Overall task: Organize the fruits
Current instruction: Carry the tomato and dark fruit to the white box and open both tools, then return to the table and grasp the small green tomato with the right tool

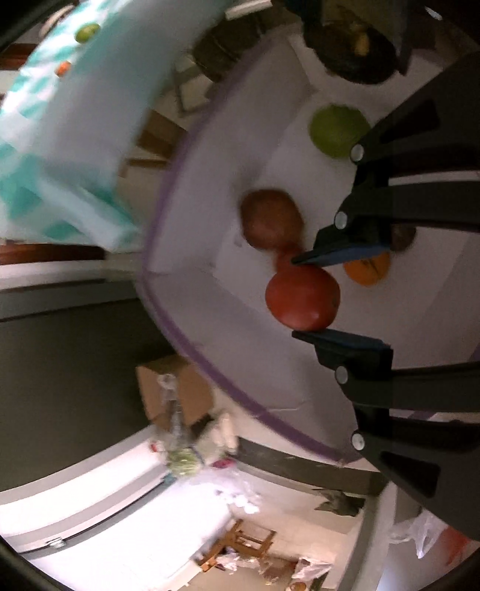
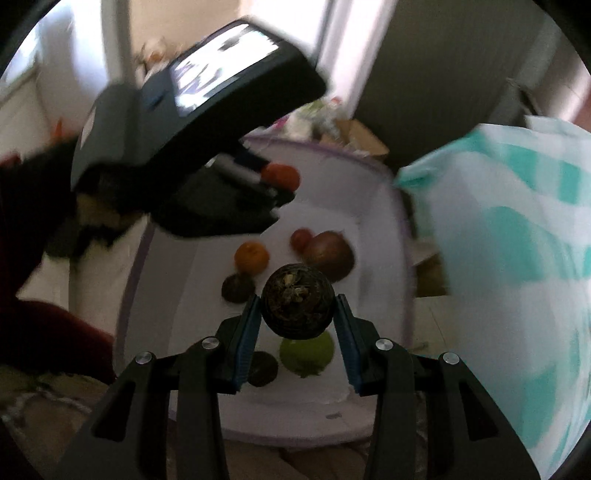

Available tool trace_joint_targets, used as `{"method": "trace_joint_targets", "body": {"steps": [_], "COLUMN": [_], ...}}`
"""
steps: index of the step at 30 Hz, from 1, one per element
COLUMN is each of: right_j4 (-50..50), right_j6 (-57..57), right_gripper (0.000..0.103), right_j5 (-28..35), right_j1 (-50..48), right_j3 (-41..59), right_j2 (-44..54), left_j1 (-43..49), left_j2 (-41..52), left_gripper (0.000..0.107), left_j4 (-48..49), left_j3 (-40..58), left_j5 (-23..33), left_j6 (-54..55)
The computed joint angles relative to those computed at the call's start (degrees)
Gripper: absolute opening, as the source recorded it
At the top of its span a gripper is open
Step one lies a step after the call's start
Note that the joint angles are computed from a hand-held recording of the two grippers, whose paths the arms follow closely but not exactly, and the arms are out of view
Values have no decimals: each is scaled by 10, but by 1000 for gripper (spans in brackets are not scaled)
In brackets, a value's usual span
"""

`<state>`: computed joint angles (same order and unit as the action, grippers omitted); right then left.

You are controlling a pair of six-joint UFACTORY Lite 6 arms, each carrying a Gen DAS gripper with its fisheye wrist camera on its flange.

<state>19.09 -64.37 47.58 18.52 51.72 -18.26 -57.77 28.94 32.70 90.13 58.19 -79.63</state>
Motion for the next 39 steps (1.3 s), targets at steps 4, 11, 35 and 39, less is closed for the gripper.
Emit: {"method": "trace_joint_targets", "body": {"steps": [4, 11, 35, 39], "right_j4": [-73, -206, -245, -177], "right_j6": [77, 215, 214, 149], "right_gripper": [41, 41, 63, 73], "right_j5": [-51, -126, -170, -133], "right_j1": [78, 152, 149, 138], "right_j3": [-27, -22, -68, -71], "right_j2": [61, 161, 114, 26], "left_j1": [43, 97, 89, 75], "left_j2": [15, 35, 76, 99], "left_gripper": [33, 34, 65, 88], "left_j4": [-57, -100, -109, -88], "left_j3": [-36, -62, 0, 42], "left_j5": [-27, -42, 19, 57], "left_j6": [60, 113, 116, 116]}}
